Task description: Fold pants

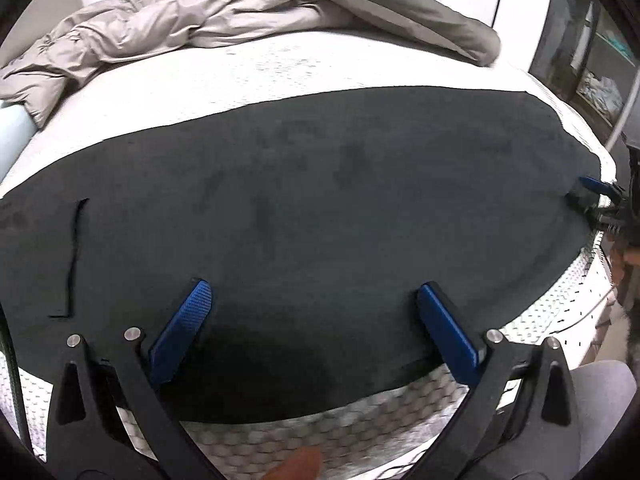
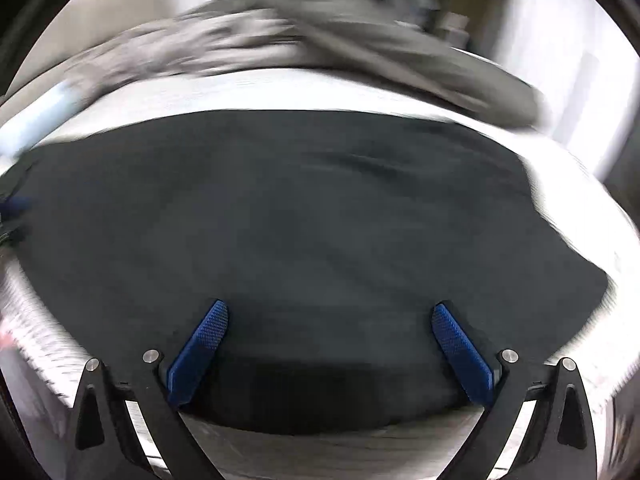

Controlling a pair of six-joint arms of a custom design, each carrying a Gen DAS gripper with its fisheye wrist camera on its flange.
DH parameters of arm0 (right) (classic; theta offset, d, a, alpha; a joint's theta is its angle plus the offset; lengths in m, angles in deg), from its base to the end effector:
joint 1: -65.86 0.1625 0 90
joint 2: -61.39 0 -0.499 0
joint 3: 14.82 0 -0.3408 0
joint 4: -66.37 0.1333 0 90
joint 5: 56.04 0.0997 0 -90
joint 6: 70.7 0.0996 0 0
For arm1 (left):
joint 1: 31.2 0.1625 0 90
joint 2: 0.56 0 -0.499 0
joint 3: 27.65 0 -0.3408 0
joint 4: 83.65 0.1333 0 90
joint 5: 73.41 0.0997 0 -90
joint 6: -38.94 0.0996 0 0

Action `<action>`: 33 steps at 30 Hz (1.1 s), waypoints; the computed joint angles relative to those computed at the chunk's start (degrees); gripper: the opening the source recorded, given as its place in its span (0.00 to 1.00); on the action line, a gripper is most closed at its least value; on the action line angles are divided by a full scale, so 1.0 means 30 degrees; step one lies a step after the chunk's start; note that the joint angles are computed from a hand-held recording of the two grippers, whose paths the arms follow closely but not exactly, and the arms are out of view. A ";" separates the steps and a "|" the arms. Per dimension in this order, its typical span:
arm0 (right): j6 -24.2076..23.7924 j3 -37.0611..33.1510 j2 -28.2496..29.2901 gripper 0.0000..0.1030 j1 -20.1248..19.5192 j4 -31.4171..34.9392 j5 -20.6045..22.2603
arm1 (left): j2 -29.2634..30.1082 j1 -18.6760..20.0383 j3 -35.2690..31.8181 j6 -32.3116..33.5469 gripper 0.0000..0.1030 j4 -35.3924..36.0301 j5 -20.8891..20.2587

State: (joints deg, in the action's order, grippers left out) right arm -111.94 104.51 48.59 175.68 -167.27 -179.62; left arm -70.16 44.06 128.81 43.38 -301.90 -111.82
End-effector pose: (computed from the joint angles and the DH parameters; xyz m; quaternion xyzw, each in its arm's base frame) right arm 0.2496 -0.4619 -0.0597 0.3819 -0.8285 0.2485 0.3257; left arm 0.1259 -0.3519 0.3094 -0.0113 0.8561 -0.3534 0.3769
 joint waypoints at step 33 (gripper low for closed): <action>-0.0937 -0.3290 -0.1841 0.99 -0.1349 0.0923 -0.0046 | -0.4611 0.2712 -0.3055 0.1944 0.99 0.3341 0.0577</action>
